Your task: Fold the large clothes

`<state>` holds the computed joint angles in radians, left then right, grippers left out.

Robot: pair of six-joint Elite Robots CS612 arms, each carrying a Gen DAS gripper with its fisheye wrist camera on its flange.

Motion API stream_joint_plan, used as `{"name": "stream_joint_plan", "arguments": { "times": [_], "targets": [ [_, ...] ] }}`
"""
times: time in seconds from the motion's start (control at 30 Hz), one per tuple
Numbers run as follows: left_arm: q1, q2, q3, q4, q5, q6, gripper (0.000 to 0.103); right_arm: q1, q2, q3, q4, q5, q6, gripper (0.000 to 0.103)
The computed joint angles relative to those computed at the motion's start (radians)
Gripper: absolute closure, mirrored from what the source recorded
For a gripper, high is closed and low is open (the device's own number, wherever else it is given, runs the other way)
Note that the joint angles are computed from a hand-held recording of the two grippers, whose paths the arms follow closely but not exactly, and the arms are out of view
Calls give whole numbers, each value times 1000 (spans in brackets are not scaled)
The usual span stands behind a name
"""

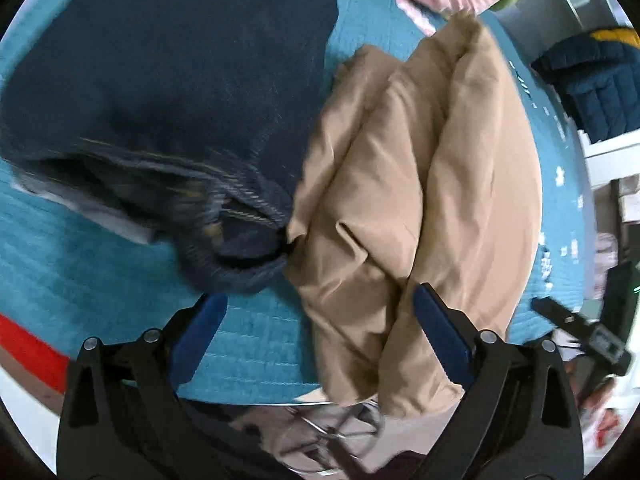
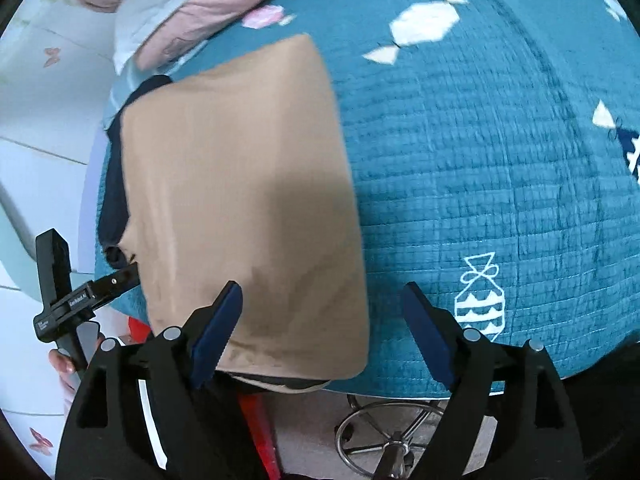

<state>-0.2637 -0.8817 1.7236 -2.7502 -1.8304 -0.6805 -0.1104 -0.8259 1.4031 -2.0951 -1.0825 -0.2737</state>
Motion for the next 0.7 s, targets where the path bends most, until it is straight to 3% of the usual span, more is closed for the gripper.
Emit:
{"name": "stream_joint_plan", "arguments": {
  "times": [0.1, 0.2, 0.27, 0.37, 0.5, 0.6, 0.7],
  "targets": [
    [26, 55, -38, -18, -127, -30, 9, 9, 28, -30, 34, -9, 5, 25],
    [41, 94, -55, -66, -219, -65, 5, 10, 58, -66, 80, 25, 1, 20],
    [44, 106, -60, -93, -227, -92, 5, 9, 78, -91, 115, 59, 5, 15],
    [49, 114, -68, -120, -247, -112, 5, 2, 117, -138, 178, 146, 10, 11],
    [67, 149, -75, -288, -403, -173, 5, -10, 144, -160, 246, 296, 35, 10],
    [64, 147, -90, -220, -423, -126, 5, -19, 153, -164, 307, 415, 14, 7],
    [64, 157, -114, -207, -442, -122, 5, -11, 155, -171, 305, 395, 1, 7]
  ]
}}
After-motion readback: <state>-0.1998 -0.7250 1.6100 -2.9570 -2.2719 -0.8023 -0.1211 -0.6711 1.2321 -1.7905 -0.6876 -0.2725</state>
